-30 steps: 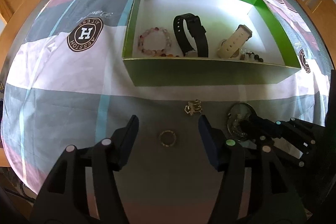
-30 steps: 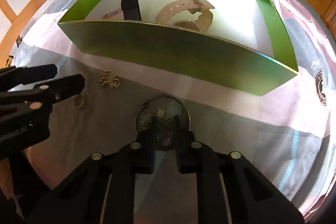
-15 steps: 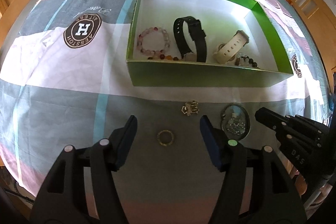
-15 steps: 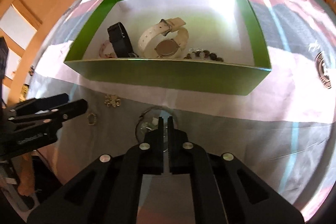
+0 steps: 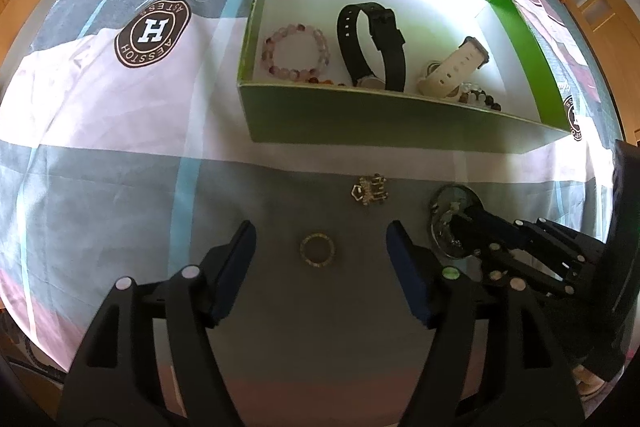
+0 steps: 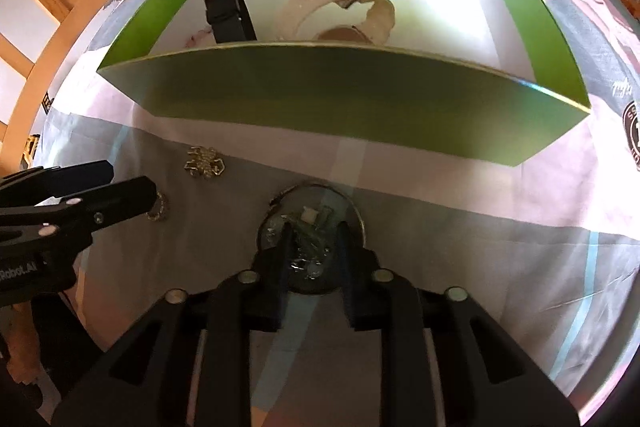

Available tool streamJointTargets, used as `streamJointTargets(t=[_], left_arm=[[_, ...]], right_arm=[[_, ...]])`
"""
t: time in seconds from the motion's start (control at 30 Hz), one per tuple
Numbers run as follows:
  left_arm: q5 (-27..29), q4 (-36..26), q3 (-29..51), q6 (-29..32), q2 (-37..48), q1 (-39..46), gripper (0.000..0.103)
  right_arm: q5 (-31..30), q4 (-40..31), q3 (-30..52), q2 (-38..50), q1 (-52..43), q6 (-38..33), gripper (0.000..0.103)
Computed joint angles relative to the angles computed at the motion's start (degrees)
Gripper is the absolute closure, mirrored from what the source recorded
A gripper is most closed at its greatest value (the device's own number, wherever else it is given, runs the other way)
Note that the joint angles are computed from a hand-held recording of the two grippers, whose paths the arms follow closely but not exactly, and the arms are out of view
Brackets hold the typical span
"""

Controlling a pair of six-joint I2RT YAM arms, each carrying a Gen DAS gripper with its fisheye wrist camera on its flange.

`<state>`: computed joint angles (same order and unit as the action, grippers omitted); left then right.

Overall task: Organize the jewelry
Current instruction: 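Grasp the gold ring with the left tool while the right tool grasps the clear crystal charm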

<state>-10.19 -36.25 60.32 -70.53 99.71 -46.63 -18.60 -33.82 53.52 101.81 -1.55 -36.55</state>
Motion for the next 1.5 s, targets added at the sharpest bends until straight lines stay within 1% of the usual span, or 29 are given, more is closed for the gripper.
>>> streamJointTargets(t=[0.03,0.1,0.2,0.3,0.4,0.47,0.57,0.7,0.77,0.83,0.9,0.93,1.03,1.1,1.17,1.23,1.3,1.4,1.5], left_arm=[[0.07,-0.01,-0.06,-0.12,-0.02,0.11,0.034],[0.37,0.06,-0.36,-0.60,-0.11,0.46,0.034],[0.92,0.29,-0.99,-0.82,-0.43,0.88,0.034],[1.21,0.24,-1.35,-0.59,-0.57,0.84,0.033],[1.50,0.10,-1.07,-0.23,-0.13,0.64,0.033],[1.86,0.07,-0.67,-0.08,0.38,0.47,0.033],[2.96,0.23,0.37,0.48,1.86,0.17,0.033],[4.20,-1.16,2.39,1.07,4.88,0.06,0.033],[5.21,-1.40,2.94,1.08,6.59,0.42,0.036],[4.88,-2.47,3.95,0.86,7.99,0.43,0.046],[3.97,-3.58,5.12,0.87,8.86,0.14,0.048],[3.69,-3.78,5.35,0.97,9.00,0.02,0.053],[2.91,-4.36,5.78,0.80,9.24,-0.06,0.062],[2.82,-4.34,5.46,0.58,8.87,0.24,0.066],[3.12,-3.77,4.28,0.78,7.92,0.61,0.065],[3.09,-3.71,4.04,1.28,7.73,0.73,0.059],[3.11,-3.76,4.85,1.79,8.40,0.76,0.055],[3.44,-3.31,4.73,1.95,8.32,1.00,0.052],[3.71,-2.62,4.65,1.45,8.46,0.64,0.048]], right_arm=[[-0.39,-0.53,0.16,-0.14,-0.21,-0.20,0.094],[-1.50,-1.61,0.83,-0.25,-0.74,-0.29,0.097],[-3.64,-2.88,2.16,-1.15,-2.38,0.28,0.098],[-6.74,-5.98,5.09,-1.48,-5.47,-0.51,0.098],[-7.94,-7.56,7.90,-0.95,-7.17,-0.28,0.098],[-7.15,-7.37,8.90,-0.31,-7.23,1.01,0.098],[-2.25,-6.79,11.22,3.77,-6.70,4.61,0.098],[1.70,-5.00,10.79,5.95,-6.44,6.54,0.097],[1.74,-3.83,9.85,5.76,-5.62,7.20,0.097],[1.77,-3.42,9.44,5.61,-5.16,7.39,0.097],[1.96,-2.76,9.03,5.79,-4.60,7.99,0.097],[1.92,-2.89,9.18,5.91,-4.94,7.73,0.097],[1.40,-3.84,9.63,5.70,-5.64,7.91,0.097],[0.90,-4.82,10.52,5.60,-6.90,7.36,0.098],[0.56,-5.31,10.90,5.31,-7.53,7.15,0.098],[0.91,-5.51,11.24,5.56,-7.71,6.86,0.097],[1.06,-5.55,11.28,5.79,-7.51,6.88,0.097],[0.10,-7.06,12.43,6.13,-8.12,7.02,0.094],[0.34,-7.69,13.38,6.67,-8.69,7.42,0.089]])
